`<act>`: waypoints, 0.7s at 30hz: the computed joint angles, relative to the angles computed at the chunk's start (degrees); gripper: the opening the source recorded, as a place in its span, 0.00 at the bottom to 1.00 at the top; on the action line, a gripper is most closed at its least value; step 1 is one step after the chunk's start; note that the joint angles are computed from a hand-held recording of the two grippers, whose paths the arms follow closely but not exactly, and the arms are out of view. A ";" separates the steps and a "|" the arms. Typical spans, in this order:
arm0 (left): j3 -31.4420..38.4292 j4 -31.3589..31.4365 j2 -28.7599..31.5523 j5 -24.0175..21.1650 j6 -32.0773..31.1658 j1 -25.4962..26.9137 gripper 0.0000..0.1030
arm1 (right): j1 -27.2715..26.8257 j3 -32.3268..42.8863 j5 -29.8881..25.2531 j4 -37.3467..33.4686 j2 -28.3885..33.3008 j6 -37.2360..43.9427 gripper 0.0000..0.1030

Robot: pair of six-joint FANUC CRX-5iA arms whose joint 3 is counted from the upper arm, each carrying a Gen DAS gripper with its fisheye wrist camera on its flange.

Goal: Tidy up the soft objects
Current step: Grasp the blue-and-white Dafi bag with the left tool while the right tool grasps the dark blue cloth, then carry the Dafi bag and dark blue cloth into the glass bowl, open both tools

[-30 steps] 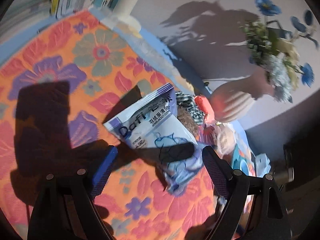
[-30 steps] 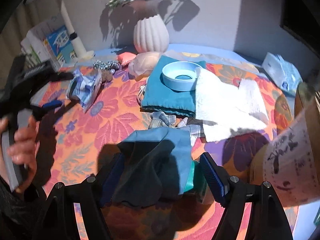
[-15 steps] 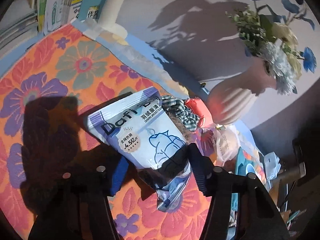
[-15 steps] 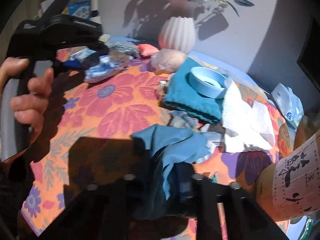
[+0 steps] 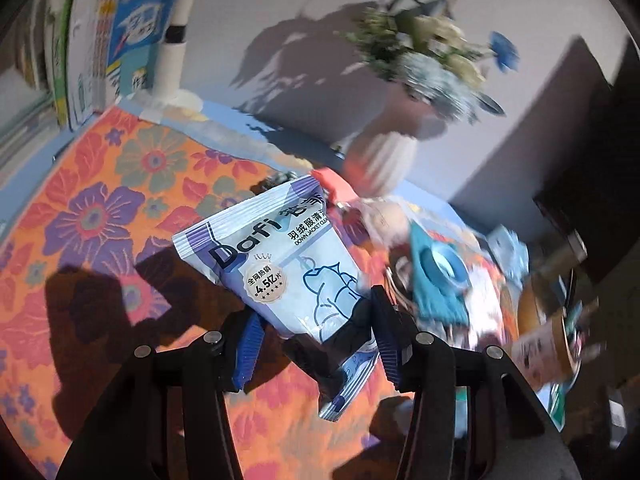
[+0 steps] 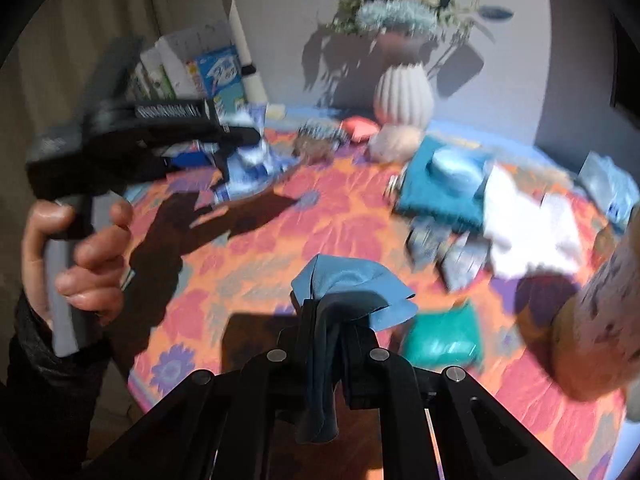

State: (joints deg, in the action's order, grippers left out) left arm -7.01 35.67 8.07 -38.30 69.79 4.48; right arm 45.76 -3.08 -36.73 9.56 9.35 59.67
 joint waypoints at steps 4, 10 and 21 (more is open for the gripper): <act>-3.78 1.52 -2.99 -0.34 -3.17 -0.36 0.46 | 1.11 -1.04 -1.94 -1.60 0.24 0.05 0.12; -5.62 1.33 -5.04 0.05 -4.81 -1.31 0.46 | -0.44 -2.22 -0.28 -9.91 -1.42 1.61 0.75; -7.50 2.88 -7.68 -0.04 -9.04 -3.78 0.46 | 4.67 -5.50 -0.87 10.10 0.42 -16.04 0.12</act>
